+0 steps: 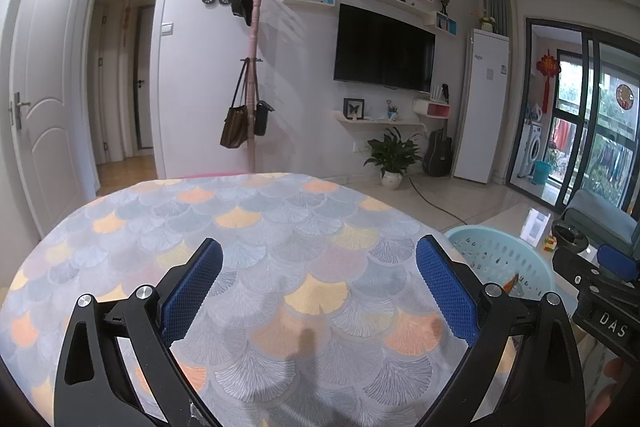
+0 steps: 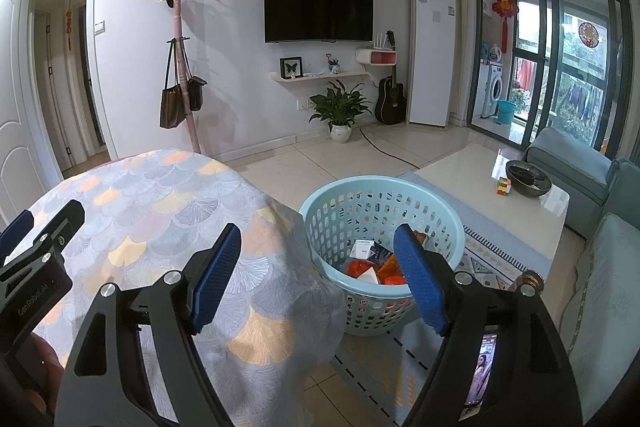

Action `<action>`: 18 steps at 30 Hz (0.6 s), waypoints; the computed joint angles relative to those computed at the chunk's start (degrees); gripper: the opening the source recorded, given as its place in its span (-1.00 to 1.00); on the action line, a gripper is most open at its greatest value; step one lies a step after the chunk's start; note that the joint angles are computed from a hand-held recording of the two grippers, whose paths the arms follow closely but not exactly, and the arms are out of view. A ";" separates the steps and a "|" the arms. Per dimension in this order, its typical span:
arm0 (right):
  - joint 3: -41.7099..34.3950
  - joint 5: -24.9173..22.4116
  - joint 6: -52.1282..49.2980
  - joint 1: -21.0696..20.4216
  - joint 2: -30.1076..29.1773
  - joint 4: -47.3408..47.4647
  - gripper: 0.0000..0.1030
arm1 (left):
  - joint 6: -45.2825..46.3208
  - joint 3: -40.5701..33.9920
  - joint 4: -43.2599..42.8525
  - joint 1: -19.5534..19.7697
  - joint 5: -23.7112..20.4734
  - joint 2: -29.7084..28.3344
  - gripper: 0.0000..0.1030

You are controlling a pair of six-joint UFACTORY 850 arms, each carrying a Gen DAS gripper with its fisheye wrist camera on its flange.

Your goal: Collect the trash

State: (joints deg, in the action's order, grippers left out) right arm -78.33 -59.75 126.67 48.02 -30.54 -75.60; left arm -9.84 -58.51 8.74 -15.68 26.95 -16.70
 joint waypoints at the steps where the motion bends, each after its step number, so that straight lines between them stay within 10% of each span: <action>1: 0.01 0.01 0.04 -0.01 -0.01 -0.01 0.45 | 0.18 -0.02 -0.15 -0.01 -0.04 -0.01 0.83; 18: 0.03 0.11 0.21 0.05 -0.11 0.14 0.45 | 0.82 0.00 -1.16 -0.74 -0.78 0.17 0.83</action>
State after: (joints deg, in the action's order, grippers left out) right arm -78.30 -59.64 126.88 48.07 -30.65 -75.46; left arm -9.02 -58.51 7.58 -16.41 26.17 -16.54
